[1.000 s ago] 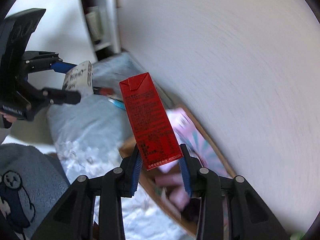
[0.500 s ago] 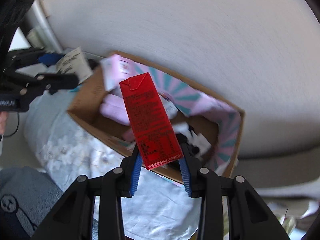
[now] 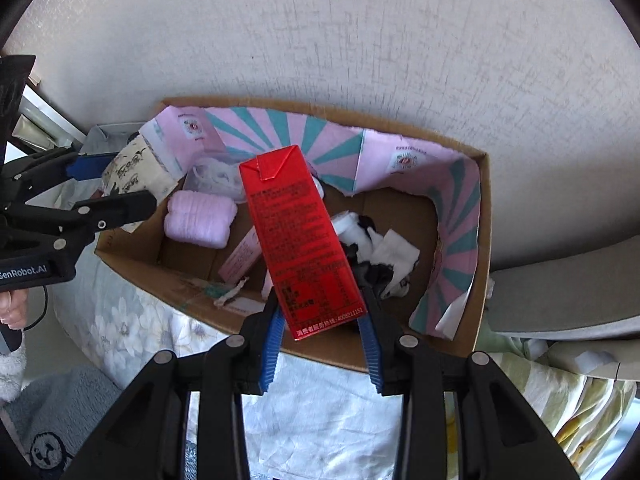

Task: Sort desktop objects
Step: 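Open both tools to drop the tissue pack and red box into the box, then move both tools back over the bed toward the YSL lipstick and tubes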

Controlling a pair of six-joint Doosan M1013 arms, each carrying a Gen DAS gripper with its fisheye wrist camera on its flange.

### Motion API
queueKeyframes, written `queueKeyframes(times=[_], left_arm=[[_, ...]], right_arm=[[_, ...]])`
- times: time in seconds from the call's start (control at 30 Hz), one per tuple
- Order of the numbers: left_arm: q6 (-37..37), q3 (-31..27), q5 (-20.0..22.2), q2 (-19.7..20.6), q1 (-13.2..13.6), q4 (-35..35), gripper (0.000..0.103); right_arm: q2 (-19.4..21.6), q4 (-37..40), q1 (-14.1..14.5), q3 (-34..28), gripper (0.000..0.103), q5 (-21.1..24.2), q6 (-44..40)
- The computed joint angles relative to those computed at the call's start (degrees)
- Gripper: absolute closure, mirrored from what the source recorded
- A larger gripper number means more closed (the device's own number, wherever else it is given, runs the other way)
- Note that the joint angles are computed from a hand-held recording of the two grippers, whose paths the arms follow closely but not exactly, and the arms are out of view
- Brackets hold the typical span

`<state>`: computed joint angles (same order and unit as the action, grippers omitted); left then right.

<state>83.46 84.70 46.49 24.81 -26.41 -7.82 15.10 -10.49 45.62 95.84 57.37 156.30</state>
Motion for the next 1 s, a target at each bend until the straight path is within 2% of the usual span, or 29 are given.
queueKeyframes(times=[0.4,0.43,0.47,0.5,0.53,0.6,0.67,0.8,1.0], left_arm=[[0.3,-1.7,2.1,0.3,0.0,0.7,0.043],[-0.9,-1.8,2.2,0.2,-0.2,1.9,0.042],[-2.2,-1.9,2.4,0.1,-0.4,3.0,0.029],[-2.7,-2.1,2.7,0.0,-0.4,3.3,0.015],[-2.4,-2.0,2.6,-0.2,-0.2,2.6,0.001],[-0.1,-1.3,1.0,-1.0,0.4,-1.3,0.000],[1.6,-0.5,-1.0,-2.2,0.7,-3.5,0.000],[-0.3,0.0,-2.3,-3.5,0.1,0.1,0.000],[0.5,0.3,-1.5,-5.1,0.1,0.9,0.000]], right_arm=[[0.5,0.2,-0.4,-1.3,0.069,1.2,-2.0],[0.6,-0.2,-0.4,-1.6,0.067,1.7,-2.1],[0.7,-0.7,-0.3,-1.9,0.064,2.1,-2.3],[0.8,-1.7,-0.1,-2.2,0.051,2.7,-2.1],[0.9,-2.7,0.2,-2.6,0.023,3.7,-1.7],[0.9,-3.6,0.6,-3.0,0.000,5.5,-0.8],[0.0,-4.1,0.9,-2.2,0.000,3.9,0.5],[-2.1,-2.9,0.9,-0.3,0.000,-0.2,4.0],[-2.5,-4.0,2.2,-0.9,0.000,1.3,7.5]])
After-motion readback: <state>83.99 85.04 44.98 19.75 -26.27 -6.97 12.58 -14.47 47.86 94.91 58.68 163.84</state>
